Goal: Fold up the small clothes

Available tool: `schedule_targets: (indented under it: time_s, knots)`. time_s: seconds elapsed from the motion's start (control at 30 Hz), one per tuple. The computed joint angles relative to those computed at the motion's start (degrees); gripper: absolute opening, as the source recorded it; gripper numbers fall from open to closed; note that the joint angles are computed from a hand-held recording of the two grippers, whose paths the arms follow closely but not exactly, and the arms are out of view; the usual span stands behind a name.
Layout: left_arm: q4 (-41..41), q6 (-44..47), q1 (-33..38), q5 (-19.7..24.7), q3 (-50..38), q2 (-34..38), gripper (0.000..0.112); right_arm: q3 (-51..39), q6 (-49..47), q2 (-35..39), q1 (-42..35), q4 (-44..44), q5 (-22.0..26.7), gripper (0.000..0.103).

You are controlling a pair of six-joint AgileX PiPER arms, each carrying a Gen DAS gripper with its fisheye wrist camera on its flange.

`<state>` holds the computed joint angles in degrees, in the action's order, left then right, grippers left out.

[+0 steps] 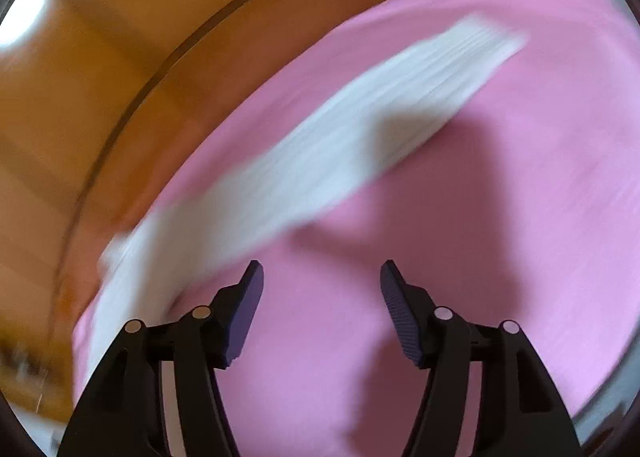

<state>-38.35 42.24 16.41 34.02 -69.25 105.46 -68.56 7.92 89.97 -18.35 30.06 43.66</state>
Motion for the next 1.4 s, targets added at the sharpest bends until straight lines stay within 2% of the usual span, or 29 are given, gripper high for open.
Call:
schedule_targets:
  time_s: [0.07,0.17,0.23,0.3,0.33,0.37,0.4,0.43,0.47,0.53,0.6,0.67,0.73,0.83,0.87,0.9,0.93,1.0,1.03,1.07,1.1,1.17,1.2,1.23,1.3,1.33,1.4]
  knots:
    - [-1.00,1.55,3.43,1.24,1.04,-0.40,0.071,3.91,-8.16,-2.27,4.49,9.76,2.48,0.062]
    - [-2.66,3.87,7.11,3.95,2.60,-0.65,0.071,8.32,-12.34,-4.31,11.90,16.52,4.81,0.061]
    - [-5.49,7.57,9.47,6.58,3.80,-0.57,0.071,9.91,-12.15,-5.43,16.71,16.45,4.76,0.057]
    - [-7.05,10.39,11.02,8.83,5.45,-0.72,0.071,10.90,-8.92,-6.85,22.46,12.63,2.54,0.048]
    - [-8.18,12.15,11.37,8.85,6.58,-0.96,0.066,11.21,-7.39,-7.19,24.37,10.90,1.94,0.034]
    - [-9.34,14.27,11.61,8.39,7.87,-1.34,0.051,10.66,-4.22,-7.13,26.72,6.87,1.46,0.010]
    - [-9.29,15.77,11.34,7.89,8.69,-1.58,0.042,9.22,-2.72,-6.11,27.19,4.66,2.13,0.010]
    - [-9.30,15.99,11.05,8.13,8.94,-1.72,0.016,7.81,-1.72,-5.33,27.35,3.32,2.47,0.009]
    - [-9.22,15.52,10.68,9.15,8.74,-1.82,0.005,6.44,-0.46,-5.73,27.64,1.06,3.17,0.008]
    - [-10.27,17.10,11.86,10.67,9.23,-3.49,0.004,6.20,-0.25,-8.83,28.42,-0.22,3.62,0.008]
    - [-12.02,20.18,14.54,14.65,9.99,-5.42,0.003,6.33,-2.05,-12.71,27.56,-0.37,5.43,0.008]
    - [-11.59,21.57,16.43,16.45,11.39,-7.01,0.003,7.17,-3.04,-14.66,27.14,-1.10,7.08,0.007]
    - [-9.60,21.47,16.33,15.40,12.85,-7.48,0.003,10.08,-1.77,-15.09,27.74,-3.59,8.14,0.007]
    - [-6.74,20.44,15.48,15.18,13.38,-6.64,0.003,11.54,3.52,-10.23,31.17,-8.06,6.12,0.007]
    - [-6.03,20.92,14.62,13.78,14.22,-7.73,0.003,11.71,3.33,-10.54,30.91,-8.03,6.54,0.008]
    - [-5.98,21.30,14.51,14.14,14.13,-8.22,0.003,11.47,3.70,-10.42,31.14,-8.85,6.33,0.009]
    - [-6.10,21.87,15.09,15.63,13.52,-8.06,0.003,10.39,4.59,-10.01,31.26,-9.90,6.79,0.015]
    - [-7.00,21.40,15.67,15.61,12.77,-9.48,0.011,8.00,4.82,-10.45,30.14,-12.51,9.20,0.022]
    - [-8.45,21.87,15.62,15.25,12.35,-10.29,0.031,7.09,6.04,-11.22,29.88,-15.00,9.62,0.035]
    - [-9.71,22.57,15.77,14.91,12.56,-11.04,0.056,6.10,6.92,-12.10,29.18,-16.66,9.73,0.047]
    - [-12.88,24.01,14.92,13.29,12.85,-12.33,0.065,4.56,8.74,-12.63,29.07,-18.29,9.15,0.051]
    - [-14.86,24.59,11.78,11.42,11.73,-12.50,0.068,2.15,10.19,-11.51,30.37,-20.03,6.51,0.063]
    - [-14.63,23.56,9.94,9.91,11.19,-12.34,0.068,0.25,11.21,-10.07,31.53,-21.31,4.84,0.065]
    - [-14.12,21.48,6.86,6.52,10.57,-12.01,0.068,-1.21,13.00,-8.46,32.64,-22.30,2.75,0.069]
    - [-13.10,18.39,2.00,2.46,8.97,-10.66,0.067,-4.68,13.84,-3.63,34.53,-20.64,-0.81,0.069]
    - [-12.59,17.05,-0.03,1.22,8.47,-10.22,0.067,-6.43,15.12,-1.45,36.03,-21.99,-1.43,0.073]
    - [-10.46,13.69,-4.14,-2.37,7.53,-8.81,0.068,-9.72,18.33,3.24,38.44,-25.40,-1.45,0.073]
